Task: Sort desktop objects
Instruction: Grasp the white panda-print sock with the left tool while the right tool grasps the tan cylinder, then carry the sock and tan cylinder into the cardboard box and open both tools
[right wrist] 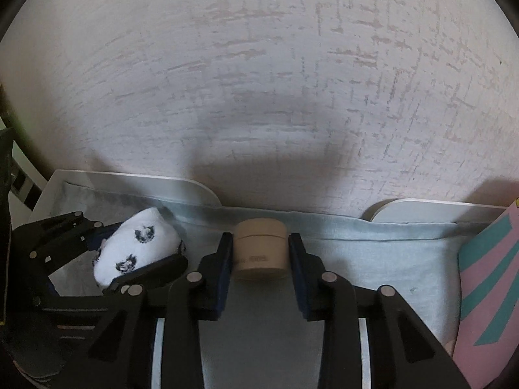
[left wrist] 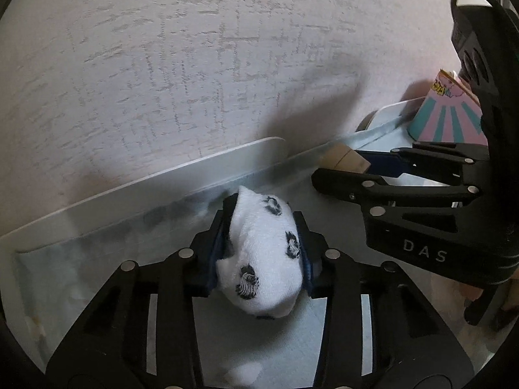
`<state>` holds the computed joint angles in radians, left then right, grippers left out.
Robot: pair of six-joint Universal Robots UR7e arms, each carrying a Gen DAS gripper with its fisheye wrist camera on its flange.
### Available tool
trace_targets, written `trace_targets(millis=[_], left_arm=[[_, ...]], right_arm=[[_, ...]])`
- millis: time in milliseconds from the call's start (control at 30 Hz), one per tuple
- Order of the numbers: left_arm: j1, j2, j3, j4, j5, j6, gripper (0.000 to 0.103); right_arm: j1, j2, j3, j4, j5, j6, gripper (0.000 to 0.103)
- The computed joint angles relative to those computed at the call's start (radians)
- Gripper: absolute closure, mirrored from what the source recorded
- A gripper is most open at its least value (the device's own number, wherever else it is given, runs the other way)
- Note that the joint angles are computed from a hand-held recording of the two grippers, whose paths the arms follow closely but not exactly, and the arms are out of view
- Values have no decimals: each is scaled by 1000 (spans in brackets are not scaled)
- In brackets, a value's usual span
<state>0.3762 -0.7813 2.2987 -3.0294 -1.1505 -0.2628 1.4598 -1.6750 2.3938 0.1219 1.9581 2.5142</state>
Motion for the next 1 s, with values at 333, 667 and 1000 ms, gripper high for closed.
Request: trace_targets(millis=[333,667,1000], left_arm=[[-67,-194,-16,239,25,-180,69],[-166,-361,-122,530,-12,-332,69],[-278,-249,-270,520,-6,-351,68]], right_arm=[[88,-111,-28,187,35,104,72],[349,-226,-149,537,144,284,72],[348,-379,-274,722,166,234,72]])
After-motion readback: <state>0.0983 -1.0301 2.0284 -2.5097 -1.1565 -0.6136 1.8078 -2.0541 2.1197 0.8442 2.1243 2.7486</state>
